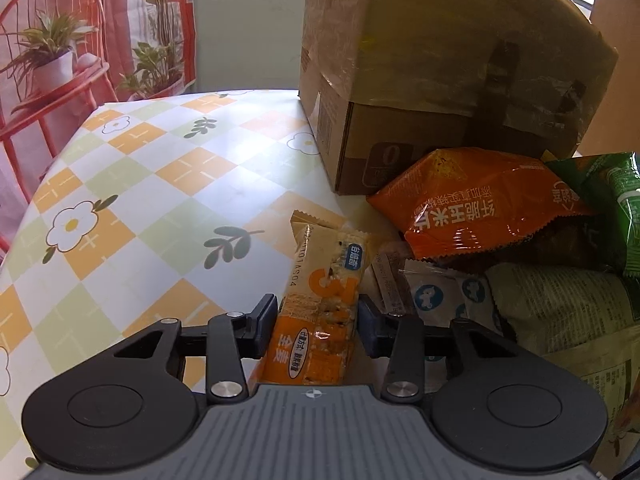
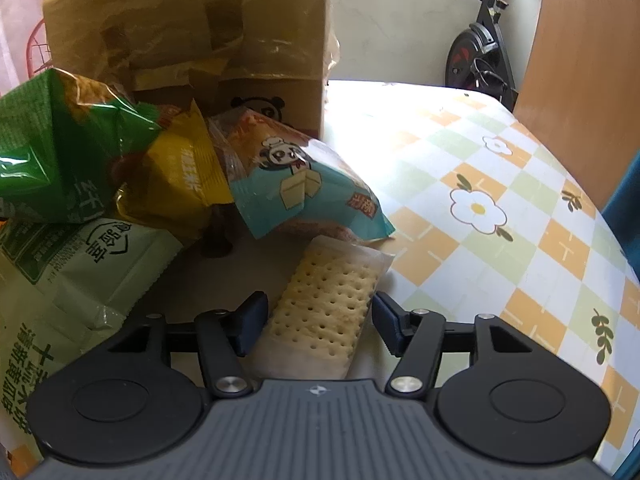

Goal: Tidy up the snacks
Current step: 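Close left gripper on orange wafer bar while right gripper closes on wrapped cracker, then lift both held snacks and carry them over the open box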

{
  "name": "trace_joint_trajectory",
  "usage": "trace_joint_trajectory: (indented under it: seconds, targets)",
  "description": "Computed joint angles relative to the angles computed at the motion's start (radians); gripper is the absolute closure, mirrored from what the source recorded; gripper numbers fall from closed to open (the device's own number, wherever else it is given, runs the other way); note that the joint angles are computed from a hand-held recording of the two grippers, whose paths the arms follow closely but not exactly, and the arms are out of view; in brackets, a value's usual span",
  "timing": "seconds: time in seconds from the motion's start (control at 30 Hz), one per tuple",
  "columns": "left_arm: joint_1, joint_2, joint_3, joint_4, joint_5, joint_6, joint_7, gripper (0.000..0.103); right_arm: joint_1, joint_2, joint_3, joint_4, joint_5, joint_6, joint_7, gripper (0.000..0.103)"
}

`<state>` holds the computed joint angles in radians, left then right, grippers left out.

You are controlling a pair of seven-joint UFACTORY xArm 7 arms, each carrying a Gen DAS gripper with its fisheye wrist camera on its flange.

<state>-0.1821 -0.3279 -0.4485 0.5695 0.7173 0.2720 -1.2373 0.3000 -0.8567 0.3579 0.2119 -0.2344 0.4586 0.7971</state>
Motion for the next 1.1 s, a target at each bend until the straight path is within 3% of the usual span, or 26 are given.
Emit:
trace_joint_trajectory:
  seconds: [0.4, 0.57, 0.77, 1.1]
  targets:
    - [0.008, -0.099, -0.03, -0.051, -0.051, -0.018, -0.072, 0.059, -0.005, -0.023, 0.007, -0.028, 0.009, -0.026, 0.056, 0.044]
    - [0.025, -0.116, -0.07, -0.042, -0.073, 0.008, -0.059, 0.059, -0.014, -0.016, 0.024, -0.022, 0.001, -0.022, 0.083, 0.044]
    - [0.052, -0.169, -0.088, -0.05, -0.082, 0.033, -0.084, 0.059, 0.012, -0.055, -0.002, -0.045, 0.015, -0.022, 0.092, 0.048]
    - [0.01, -0.278, -0.092, -0.077, -0.166, 0.086, -0.055, 0.059, 0.032, -0.156, 0.005, -0.061, 0.029, 0.02, 0.113, 0.048]
